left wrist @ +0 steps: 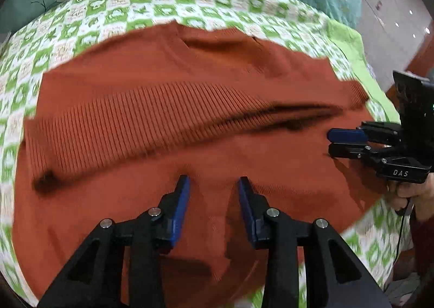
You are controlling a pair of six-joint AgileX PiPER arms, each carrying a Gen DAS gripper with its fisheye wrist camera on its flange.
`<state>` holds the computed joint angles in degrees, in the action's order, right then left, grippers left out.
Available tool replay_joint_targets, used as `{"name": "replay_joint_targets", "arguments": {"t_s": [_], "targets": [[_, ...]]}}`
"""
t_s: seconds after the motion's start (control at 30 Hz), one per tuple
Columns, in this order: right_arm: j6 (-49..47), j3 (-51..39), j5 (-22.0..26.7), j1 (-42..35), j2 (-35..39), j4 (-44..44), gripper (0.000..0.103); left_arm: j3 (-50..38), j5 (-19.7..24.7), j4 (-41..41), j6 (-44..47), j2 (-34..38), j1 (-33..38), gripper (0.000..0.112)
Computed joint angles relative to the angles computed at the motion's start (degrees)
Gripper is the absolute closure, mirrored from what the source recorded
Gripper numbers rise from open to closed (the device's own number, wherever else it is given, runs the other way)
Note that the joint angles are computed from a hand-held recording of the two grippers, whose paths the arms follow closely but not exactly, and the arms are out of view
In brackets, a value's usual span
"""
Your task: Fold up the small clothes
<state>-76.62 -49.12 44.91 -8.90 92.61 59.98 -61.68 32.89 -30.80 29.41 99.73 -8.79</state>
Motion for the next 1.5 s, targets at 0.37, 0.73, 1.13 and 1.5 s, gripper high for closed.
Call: {"name": "replay_joint_targets", "arguments": {"t_s": [0.37, 0.73, 1.13, 1.5], "targets": [[13.7, -11.9, -12.1, -9.6, 6.9, 11.0, 0.072, -30.5, 3.1, 26.1, -32.3, 14.9, 5.9, 0.073], [1.2, 4.6, 0.5, -15.8, -5.4, 16.6, 0.072, -1.5, -5.2, 1.2, -10.4, -5.3, 14.0, 0.067], [-2.7, 22.7, 8.0, -21.2, -18.9, 14.9, 0.067, 30.7, 0.0, -16.1, 3.9, -33.2, 22.7, 0.053], [-1.7, 30.2, 15.2, -28.4, -26.1, 10.2, 0.065, 39.4, 11.9, -25.5, 19.3, -36.2, 38.9, 0.053]]}}
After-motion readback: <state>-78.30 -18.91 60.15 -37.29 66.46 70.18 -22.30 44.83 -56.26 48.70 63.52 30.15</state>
